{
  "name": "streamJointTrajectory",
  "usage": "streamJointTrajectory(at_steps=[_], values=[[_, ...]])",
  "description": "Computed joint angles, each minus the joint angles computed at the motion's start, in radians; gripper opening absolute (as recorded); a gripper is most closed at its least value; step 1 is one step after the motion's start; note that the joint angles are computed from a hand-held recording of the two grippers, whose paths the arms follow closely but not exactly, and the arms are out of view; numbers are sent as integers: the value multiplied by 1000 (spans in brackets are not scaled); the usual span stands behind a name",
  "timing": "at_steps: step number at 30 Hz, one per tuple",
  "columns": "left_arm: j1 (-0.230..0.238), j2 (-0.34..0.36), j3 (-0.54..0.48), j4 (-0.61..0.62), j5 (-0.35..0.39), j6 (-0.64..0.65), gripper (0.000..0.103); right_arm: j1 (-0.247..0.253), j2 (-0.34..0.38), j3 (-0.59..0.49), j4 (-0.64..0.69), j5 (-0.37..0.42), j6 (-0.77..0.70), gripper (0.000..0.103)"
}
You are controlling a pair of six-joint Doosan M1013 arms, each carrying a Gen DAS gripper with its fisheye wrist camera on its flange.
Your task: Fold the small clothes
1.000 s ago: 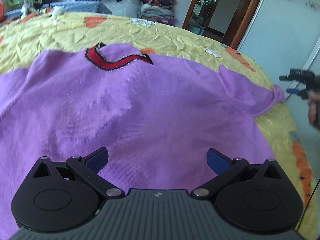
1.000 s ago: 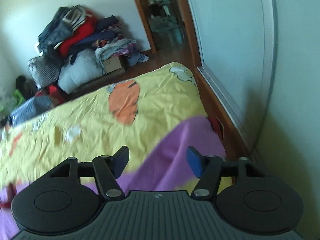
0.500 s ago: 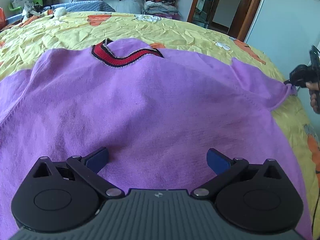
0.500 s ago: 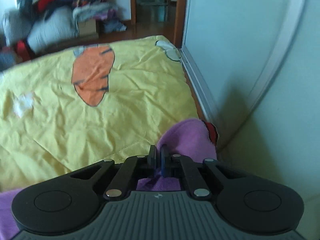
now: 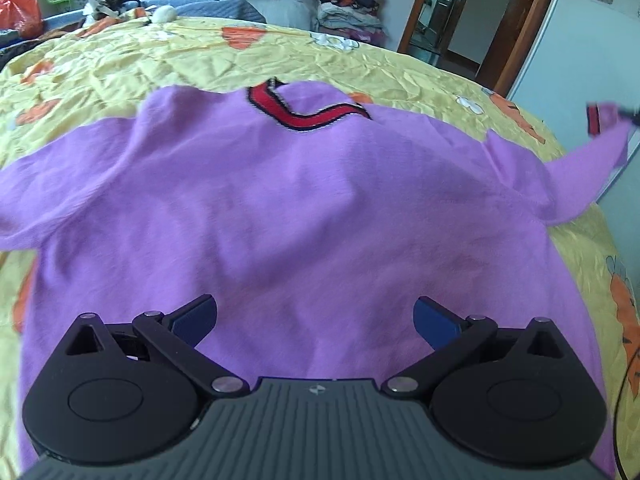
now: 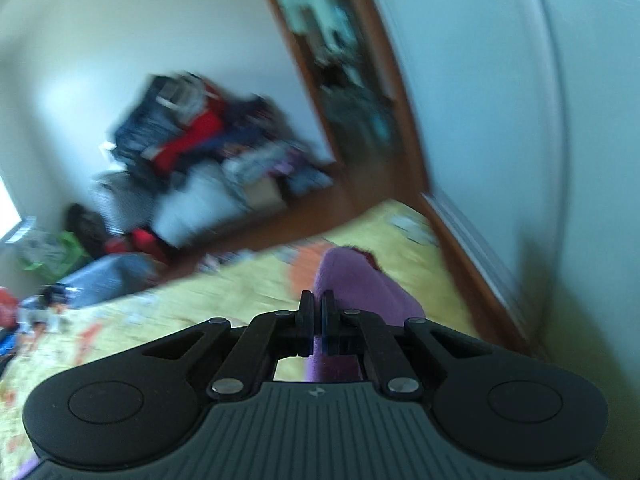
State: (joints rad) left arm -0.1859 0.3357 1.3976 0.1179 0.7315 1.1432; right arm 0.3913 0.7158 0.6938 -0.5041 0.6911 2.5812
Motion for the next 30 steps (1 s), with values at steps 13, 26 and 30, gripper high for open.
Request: streamJointTrajectory(at_steps=[13,26,30], values=[[3,-85,84,112,-19,-110,103,133,108,-127,605,-168,-604,3],[60,-117,118,189,0,-275,103,228,266,-297,833,110,-879,9],[84,-109,103,125,-9,-280,103,228,202,-183,860,77,-976,38]])
